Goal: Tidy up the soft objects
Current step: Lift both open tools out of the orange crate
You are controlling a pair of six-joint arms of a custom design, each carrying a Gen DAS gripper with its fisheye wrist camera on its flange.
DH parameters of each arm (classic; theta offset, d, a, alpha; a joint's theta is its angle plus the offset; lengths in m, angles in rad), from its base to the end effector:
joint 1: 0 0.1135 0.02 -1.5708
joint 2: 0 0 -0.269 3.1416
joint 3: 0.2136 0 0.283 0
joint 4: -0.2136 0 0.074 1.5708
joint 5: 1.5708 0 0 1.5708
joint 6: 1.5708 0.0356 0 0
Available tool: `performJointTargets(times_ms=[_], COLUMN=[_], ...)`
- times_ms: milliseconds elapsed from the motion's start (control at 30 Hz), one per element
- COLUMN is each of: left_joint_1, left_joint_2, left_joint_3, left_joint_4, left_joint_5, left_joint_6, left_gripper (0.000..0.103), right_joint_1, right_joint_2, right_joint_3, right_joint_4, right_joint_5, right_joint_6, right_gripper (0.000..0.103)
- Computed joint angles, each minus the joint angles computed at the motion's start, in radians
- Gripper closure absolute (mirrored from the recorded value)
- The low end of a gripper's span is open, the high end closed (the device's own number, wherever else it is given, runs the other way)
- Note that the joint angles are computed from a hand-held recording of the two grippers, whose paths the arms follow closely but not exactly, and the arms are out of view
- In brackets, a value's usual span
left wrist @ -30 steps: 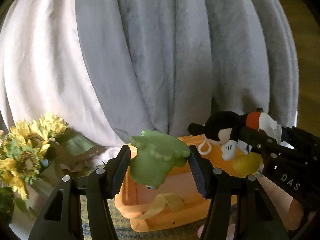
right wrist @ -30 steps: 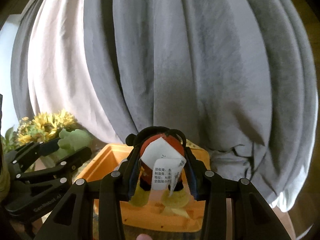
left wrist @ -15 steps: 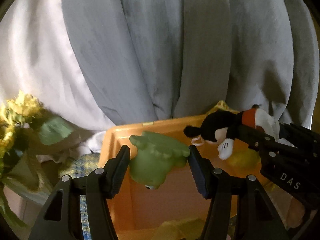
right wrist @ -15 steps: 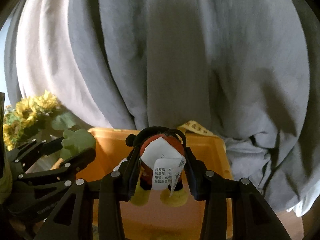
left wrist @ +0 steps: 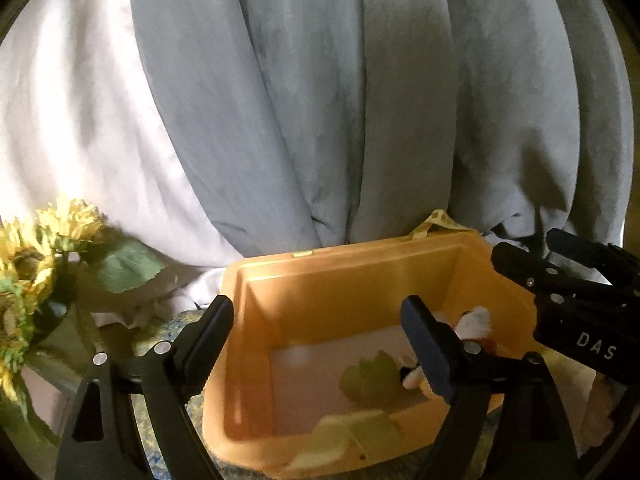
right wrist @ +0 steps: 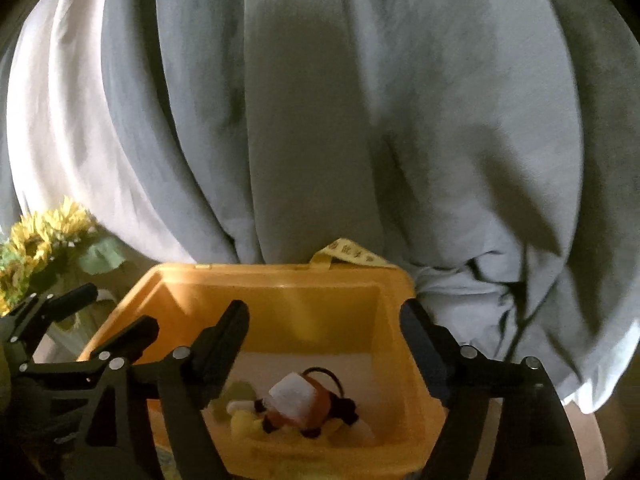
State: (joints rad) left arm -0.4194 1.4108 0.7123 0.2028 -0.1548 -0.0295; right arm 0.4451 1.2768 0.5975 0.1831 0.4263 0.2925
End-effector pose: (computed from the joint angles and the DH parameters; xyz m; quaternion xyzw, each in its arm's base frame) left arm 0.2977 -0.1267 0.1952 0.1271 0.8478 -0.0489 0.5125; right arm 0.2667 0.1109 0.1932 0.0440 0.8455 0.0108 0.5321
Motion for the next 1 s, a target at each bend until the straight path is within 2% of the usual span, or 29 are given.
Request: performJointTargets(times_ms=[267,400,567,733,867,900,933,1000], left_joint_1=[-0.045,-0.107,-0.222,-0.352,-0.463,-0.505,-0.539,-0.603], left_joint_2=[-0.260,-0.397,-0.559,-0.695,-0.743,-0.752,-0.749,-0.751], left_joint_3=[-0.111,-0.154,-0.193,-0.220,-0.234,-0.239,-0.240,-0.244], left_joint_4=[-0.123,-0.217,-0.344,-0.471,-0.549,-0.573,-0.591,-0.634], left_joint_5=[-0.049,-0.109,-0.240,-0.374,-0.475,-0.512,-0.542,-0.591], left_joint_6=[-0.036,-0.070,-0.121,-0.177,-0.239,-0.268,-0.295,-0.350], left_gripper=[0.009,0.007,0.007,0.007,0.007,0.007,0.007,0.007], right_joint_1=[0.119,0.180,0.262,0.394,0.492,0.522,0.554,0.608], right_joint_2=[-0.261,-0.401,-0.565,-0.676,-0.748,-0.767,-0.755,-0.780], right_joint_3=[-0.067,-0.098,-0.135,-0.137,-0.141,-0.145,-0.121,-0.121], right_joint_4=[-0.189,-0.305,-0.441,-0.624,-0.774,-0.817,-0.922,-1.021], right_joint_5=[0.182,0.253,0.332,0.460,0.549,0.577,0.588,0.615], right_joint_6=[0.039,0.074,0.117,0.227,0.340,0.380,0.483,0.577], right_gripper=[0.019,0.018,0.018,0.018,0.018,0.018,0.018,0.018])
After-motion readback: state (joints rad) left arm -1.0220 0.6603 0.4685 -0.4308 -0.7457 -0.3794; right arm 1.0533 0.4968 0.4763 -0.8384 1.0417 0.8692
